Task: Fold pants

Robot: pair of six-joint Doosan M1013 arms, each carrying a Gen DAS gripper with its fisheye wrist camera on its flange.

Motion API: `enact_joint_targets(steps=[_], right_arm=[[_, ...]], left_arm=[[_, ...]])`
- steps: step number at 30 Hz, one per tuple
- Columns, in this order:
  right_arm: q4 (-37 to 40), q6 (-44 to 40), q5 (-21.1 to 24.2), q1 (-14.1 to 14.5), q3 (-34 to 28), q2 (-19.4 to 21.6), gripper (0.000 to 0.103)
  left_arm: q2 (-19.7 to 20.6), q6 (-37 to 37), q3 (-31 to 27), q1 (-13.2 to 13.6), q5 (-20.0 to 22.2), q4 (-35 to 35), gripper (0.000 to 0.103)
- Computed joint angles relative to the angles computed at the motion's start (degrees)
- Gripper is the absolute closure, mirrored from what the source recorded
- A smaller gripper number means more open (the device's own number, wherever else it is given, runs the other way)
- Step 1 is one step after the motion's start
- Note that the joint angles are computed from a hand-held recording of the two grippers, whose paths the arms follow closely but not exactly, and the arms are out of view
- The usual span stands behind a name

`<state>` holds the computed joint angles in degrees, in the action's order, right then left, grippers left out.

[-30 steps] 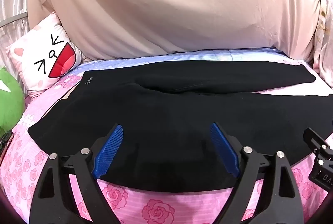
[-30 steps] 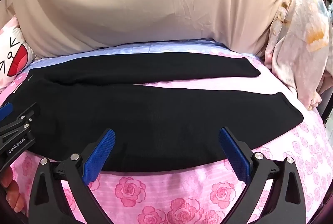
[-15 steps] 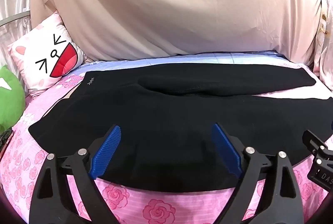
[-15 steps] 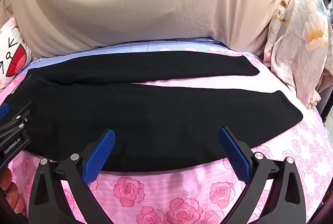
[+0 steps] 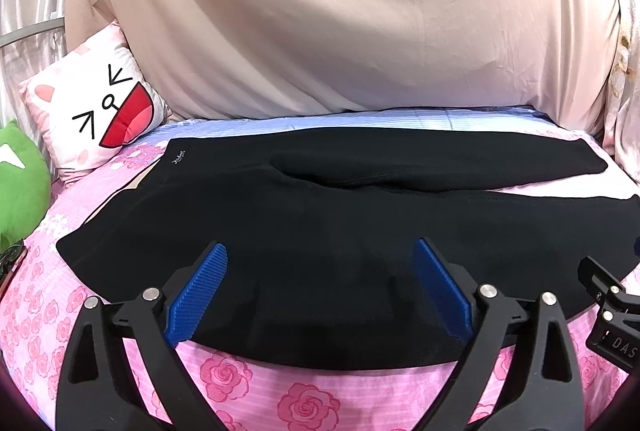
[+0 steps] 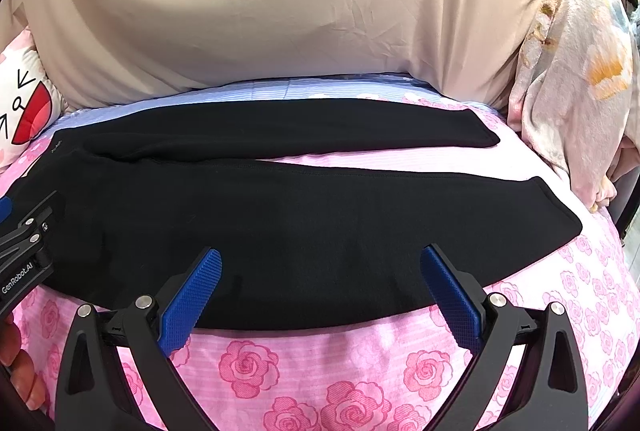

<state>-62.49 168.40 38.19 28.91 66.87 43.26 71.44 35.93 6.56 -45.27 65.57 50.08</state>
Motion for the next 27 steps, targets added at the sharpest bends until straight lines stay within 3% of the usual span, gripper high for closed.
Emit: enact_joint_targets(steps=[16, 27], right_arm=[[0.5, -1.1, -0.3, 0.0, -0.4, 0.1, 0.005], [0.5, -1.2, -0.3, 0.0, -0.5, 0.1, 0.005]], left_arm=[[1.7, 1.4, -3.5, 0.0, 1.2, -0.7, 0.01], [1.2, 0.9, -2.4, 0.0, 0.8, -0.5, 0.01]])
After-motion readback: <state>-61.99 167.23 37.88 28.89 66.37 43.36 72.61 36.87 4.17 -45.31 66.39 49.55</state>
